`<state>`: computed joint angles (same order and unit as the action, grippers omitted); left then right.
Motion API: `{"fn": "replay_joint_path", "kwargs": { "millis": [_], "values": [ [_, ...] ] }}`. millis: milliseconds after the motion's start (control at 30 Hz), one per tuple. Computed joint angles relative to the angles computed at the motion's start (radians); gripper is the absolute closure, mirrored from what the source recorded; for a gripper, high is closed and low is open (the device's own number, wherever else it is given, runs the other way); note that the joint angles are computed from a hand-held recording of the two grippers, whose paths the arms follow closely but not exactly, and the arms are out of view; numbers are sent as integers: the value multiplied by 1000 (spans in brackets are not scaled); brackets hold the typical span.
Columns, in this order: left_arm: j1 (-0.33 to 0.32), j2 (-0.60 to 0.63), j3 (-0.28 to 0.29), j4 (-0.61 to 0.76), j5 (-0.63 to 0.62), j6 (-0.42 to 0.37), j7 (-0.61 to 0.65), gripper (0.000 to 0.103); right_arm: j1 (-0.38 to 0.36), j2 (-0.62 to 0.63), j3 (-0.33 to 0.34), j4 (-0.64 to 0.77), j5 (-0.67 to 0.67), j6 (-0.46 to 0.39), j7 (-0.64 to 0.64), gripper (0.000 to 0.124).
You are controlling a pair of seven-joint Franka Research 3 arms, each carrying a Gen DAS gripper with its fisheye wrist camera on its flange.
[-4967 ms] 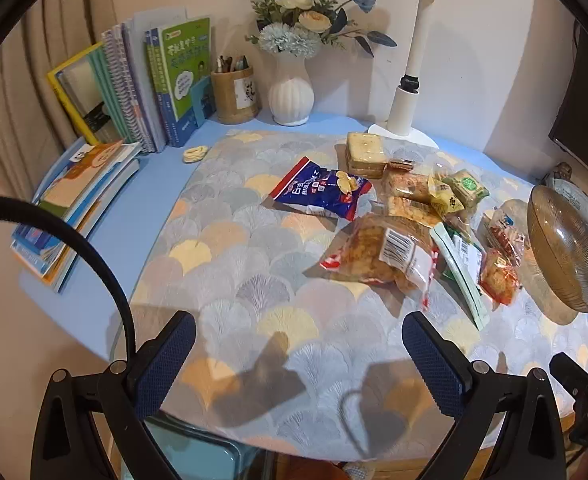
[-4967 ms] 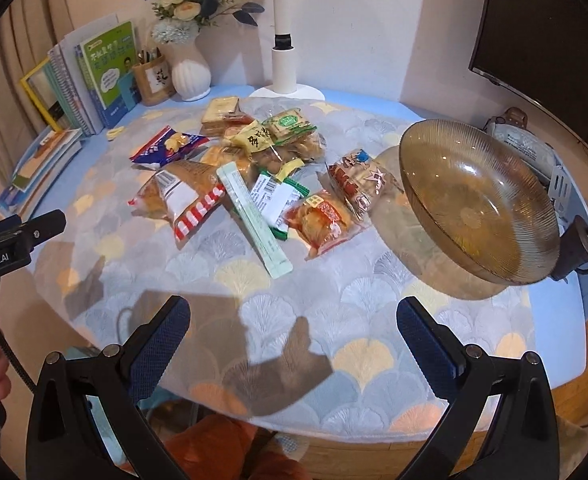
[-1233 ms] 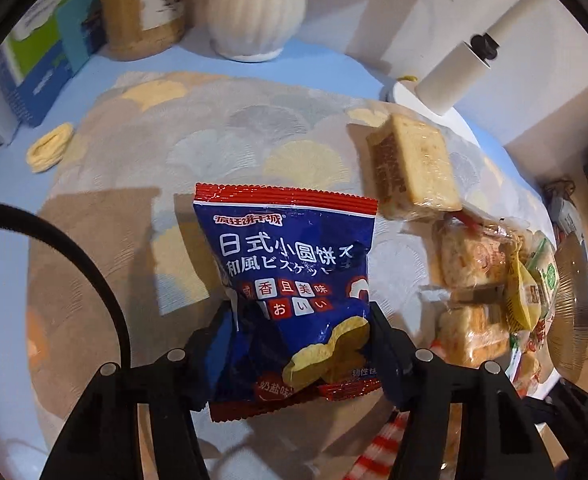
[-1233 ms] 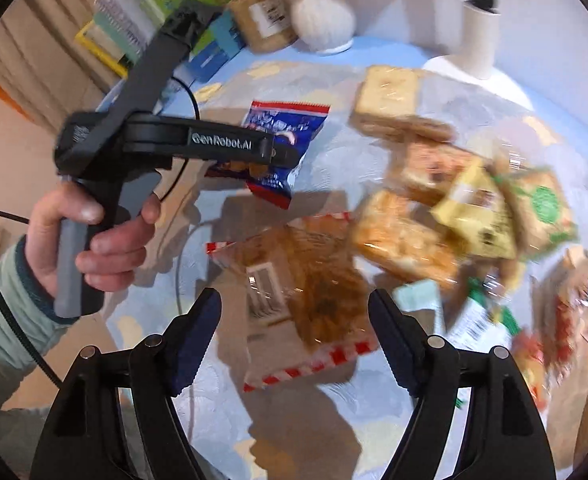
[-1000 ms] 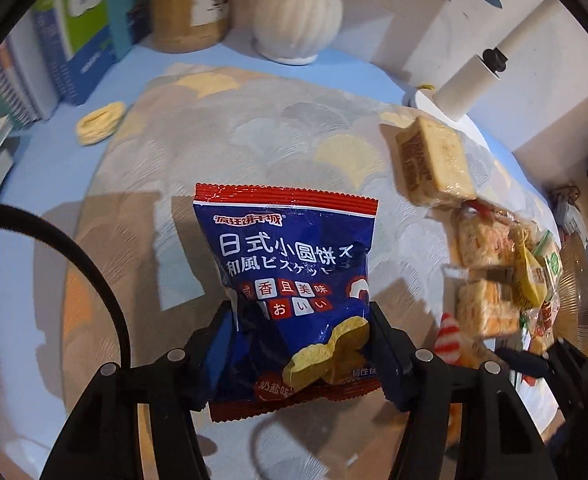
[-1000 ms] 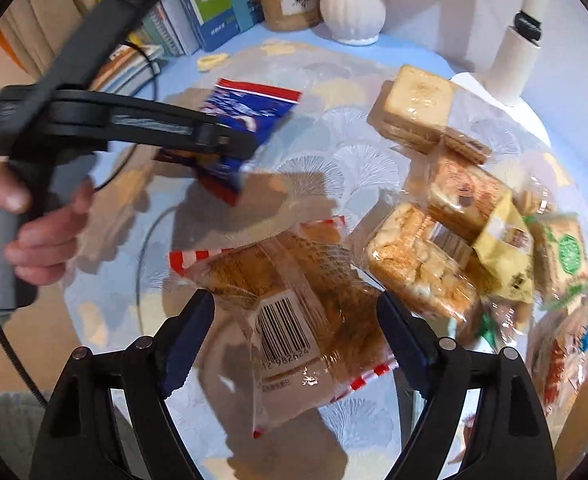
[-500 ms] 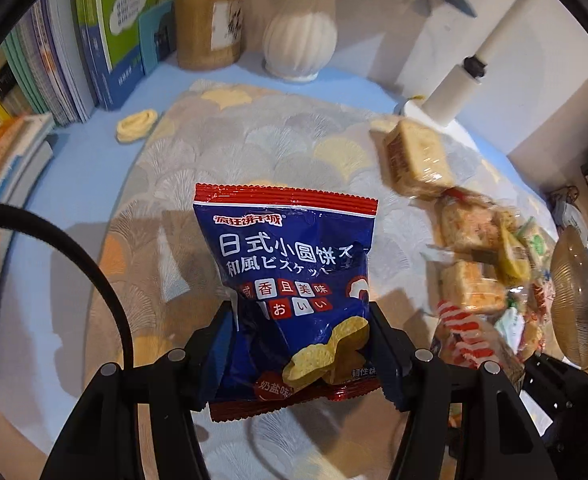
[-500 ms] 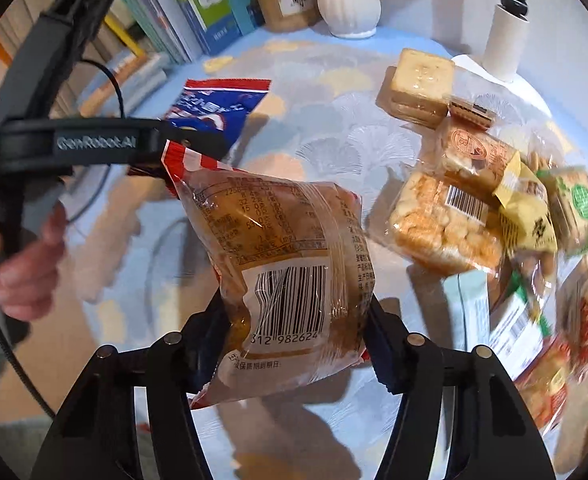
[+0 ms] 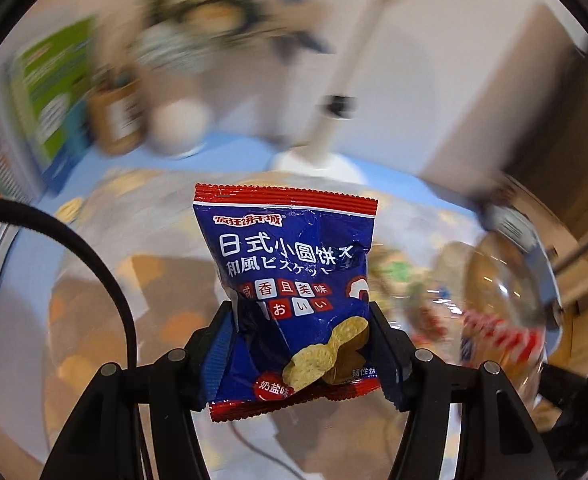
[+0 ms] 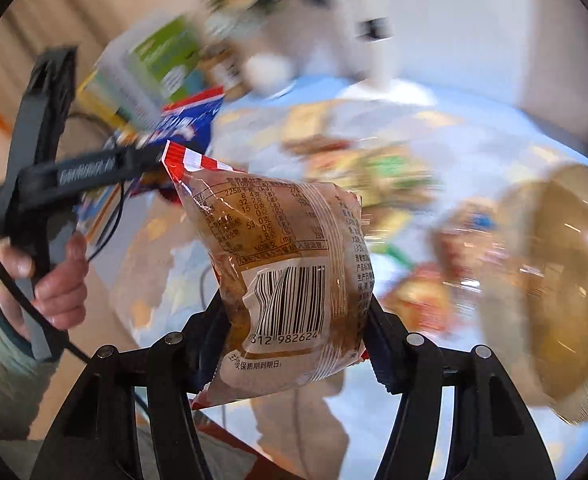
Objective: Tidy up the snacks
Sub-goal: 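Release the blue bag onto the amber plate with the left gripper while the right drops the striped bag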
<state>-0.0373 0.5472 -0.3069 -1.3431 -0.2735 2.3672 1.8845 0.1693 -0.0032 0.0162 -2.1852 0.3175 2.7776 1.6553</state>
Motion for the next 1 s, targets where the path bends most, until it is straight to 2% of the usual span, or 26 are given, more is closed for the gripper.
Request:
{"fn": "replay_joint_path", "kwargs": {
  "millis": [67,133,200,367,500,600,700,800,867,1000],
  "values": [
    [-25,3,-31,10,-7,-5,25,42,-30,-75,-15,-70,-122,8,127,64],
    [-53,13,-56,27,-18,-16,52,42,-96,-140,-9,-123,-283,-20,279,64],
    [-95,31,-75,50,-17,-26,71,42,-144,-182,-12,-164,-343,-48,341,64],
    [-194,69,-90,84,8,-56,86,42,-235,-252,-24,-237,-396,-116,400,64],
    [-283,134,-81,167,62,-80,61,42,-262,-254,-55,-240,-366,-162,362,61],
    [-370,227,-54,316,138,-155,19,40,-281,-237,-71,-220,-340,-197,334,60],
    [-394,260,-47,359,151,-173,-11,19,-313,-273,-69,-244,-378,-231,344,60],
    [-377,275,-59,376,118,-194,-41,18,-317,-307,-87,-284,-344,-213,304,57],
    [-367,268,-55,357,110,-185,-60,18,-309,-319,-106,-308,-288,-172,248,57],
    [-324,216,-60,266,86,-153,-68,18,-328,-316,-79,-305,-277,-133,239,52]
  ]
}}
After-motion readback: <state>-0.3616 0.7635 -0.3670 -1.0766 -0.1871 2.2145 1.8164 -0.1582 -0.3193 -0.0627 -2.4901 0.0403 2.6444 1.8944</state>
